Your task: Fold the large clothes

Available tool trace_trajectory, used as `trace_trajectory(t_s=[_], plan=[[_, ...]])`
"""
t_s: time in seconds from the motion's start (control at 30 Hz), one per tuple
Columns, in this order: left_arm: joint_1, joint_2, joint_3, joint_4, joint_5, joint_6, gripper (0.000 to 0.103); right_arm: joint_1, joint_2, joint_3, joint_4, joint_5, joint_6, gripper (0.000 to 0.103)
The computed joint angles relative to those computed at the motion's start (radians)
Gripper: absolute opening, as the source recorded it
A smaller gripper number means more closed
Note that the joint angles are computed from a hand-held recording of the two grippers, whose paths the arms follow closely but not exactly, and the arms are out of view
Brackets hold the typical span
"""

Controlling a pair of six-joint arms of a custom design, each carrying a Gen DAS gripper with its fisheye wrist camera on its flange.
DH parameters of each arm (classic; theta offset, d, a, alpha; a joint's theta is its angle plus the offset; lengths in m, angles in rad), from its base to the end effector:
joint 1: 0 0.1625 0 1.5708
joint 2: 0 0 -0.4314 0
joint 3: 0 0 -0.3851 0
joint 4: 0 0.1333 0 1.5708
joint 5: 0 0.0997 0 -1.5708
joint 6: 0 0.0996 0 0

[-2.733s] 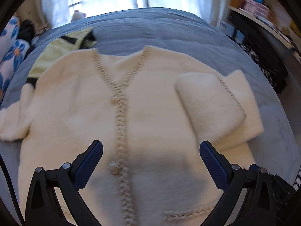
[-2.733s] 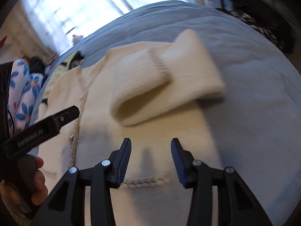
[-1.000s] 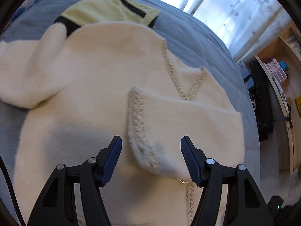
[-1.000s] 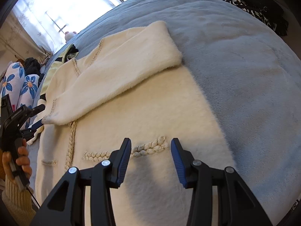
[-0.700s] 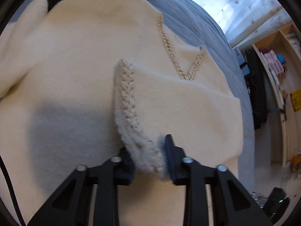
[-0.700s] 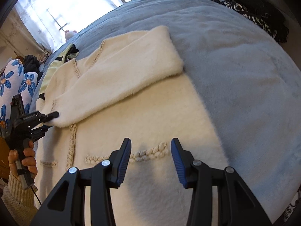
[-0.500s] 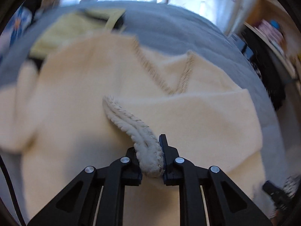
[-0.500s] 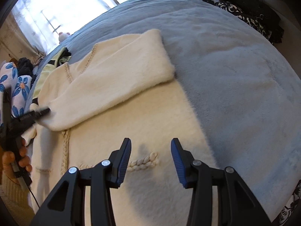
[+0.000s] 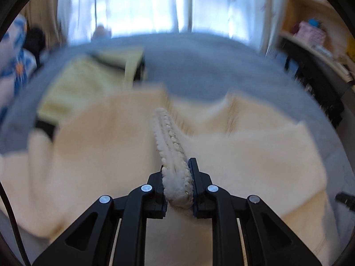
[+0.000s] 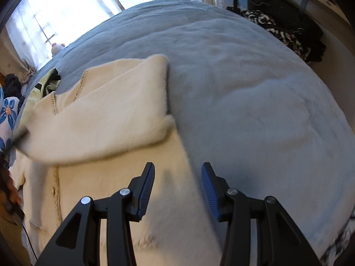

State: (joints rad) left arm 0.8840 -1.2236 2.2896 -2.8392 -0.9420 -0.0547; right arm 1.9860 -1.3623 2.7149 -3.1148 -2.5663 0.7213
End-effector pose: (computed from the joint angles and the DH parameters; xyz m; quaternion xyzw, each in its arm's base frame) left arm -0.1350 -0.4672 0.1722 0.2644 0.9090 -0.2010 0.2519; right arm 0.1588 -0.2369 0.1744 -0.1784 -0.8575 0.3265 0.3554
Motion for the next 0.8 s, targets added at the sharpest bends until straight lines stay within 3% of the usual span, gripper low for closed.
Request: trace_trajectory(t_s=[0.07,0.13,0.2,0.3,0.4,0.47,0.57,0.67,0.73,0.8], plan=[[0.040,0.020,-0.016,0.048,-0.011,-0.017,0.015,-0.056,0.008,0.000,-0.100,0.054,-0.112,0.044],[0.063,0.029,0.000,-0.025,-0.037,0.017,0.017,-0.108,0.020,-0.003,-0.194,0.103,-0.216,0.044],[0.082,0.030,-0.018,-0.016,-0.076,-0.002,0.020,-0.159,0.032,-0.014,-0.261,0.147,-0.301,0.044],[0.111,0.039,-0.064,0.037,-0.123,-0.037,0.023,-0.238,0.054,-0.037,-0.308,0.211,-0.392,0.045],[0.107,0.065,-0.089,0.050,-0.105,-0.027,0.021,-0.318,0.072,-0.044,-0.357,0.315,-0.470,0.045],[0.092,0.074,-0.075,0.025,-0.074,-0.006,0.014,-0.325,0.097,-0.062,-0.356,0.301,-0.493,0.034],[0.081,0.067,-0.055,-0.058,-0.076,0.012,0.013,-0.291,0.124,-0.059,-0.443,0.255,-0.504,0.021],[0.099,0.074,-0.048,-0.109,-0.097,0.007,0.014,-0.324,0.160,-0.037,-0.535,0.278,-0.510,0.022],[0.117,0.088,-0.070,-0.024,-0.094,-0.024,0.016,-0.319,0.157,-0.043,-0.497,0.261,-0.516,0.026],[0.125,0.077,-0.063,-0.029,-0.117,-0.004,0.019,-0.314,0.086,-0.049,-0.395,0.282,-0.495,0.033]])
